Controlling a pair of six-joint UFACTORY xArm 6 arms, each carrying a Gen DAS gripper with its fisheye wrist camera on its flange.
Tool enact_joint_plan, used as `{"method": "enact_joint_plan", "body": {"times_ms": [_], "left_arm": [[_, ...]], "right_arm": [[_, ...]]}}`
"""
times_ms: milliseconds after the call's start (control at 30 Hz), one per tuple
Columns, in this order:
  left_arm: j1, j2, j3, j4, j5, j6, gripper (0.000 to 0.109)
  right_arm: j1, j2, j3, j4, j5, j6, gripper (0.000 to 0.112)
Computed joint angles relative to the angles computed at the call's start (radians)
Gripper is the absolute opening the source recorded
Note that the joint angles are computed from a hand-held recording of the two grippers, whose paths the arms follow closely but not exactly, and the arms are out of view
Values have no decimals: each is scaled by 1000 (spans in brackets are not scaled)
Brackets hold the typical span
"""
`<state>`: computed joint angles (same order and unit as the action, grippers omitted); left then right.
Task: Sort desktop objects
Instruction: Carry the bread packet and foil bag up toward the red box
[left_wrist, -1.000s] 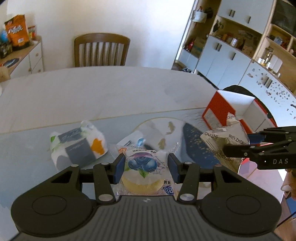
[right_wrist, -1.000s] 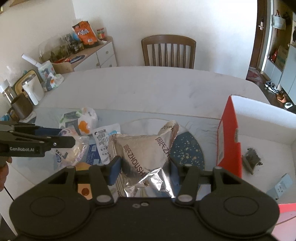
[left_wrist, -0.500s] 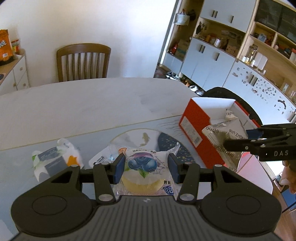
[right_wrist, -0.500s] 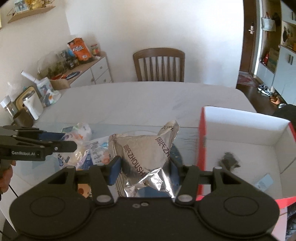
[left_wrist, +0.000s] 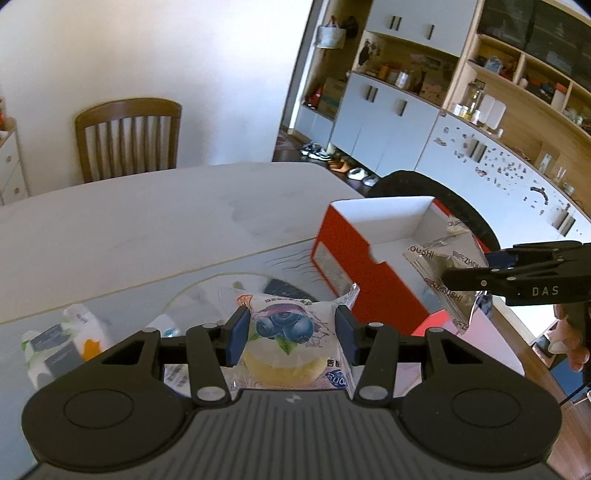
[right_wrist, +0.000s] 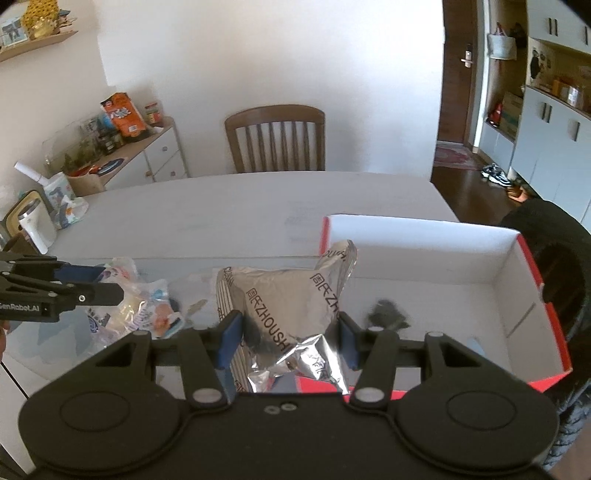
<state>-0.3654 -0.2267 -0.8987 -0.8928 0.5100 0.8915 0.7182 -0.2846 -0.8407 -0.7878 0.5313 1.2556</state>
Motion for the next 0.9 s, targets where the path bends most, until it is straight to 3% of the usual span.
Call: {"method": "enact_joint_plan", "body": {"times_ms": [567, 900], "left_arm": [[-189, 120, -118, 1, -56, -29, 48], [-285, 219, -223, 71, -89, -97, 48]], "right_arm": [[-124, -199, 177, 57, 30, -85, 53], [-248, -254, 244, 117, -42, -218, 53]]}}
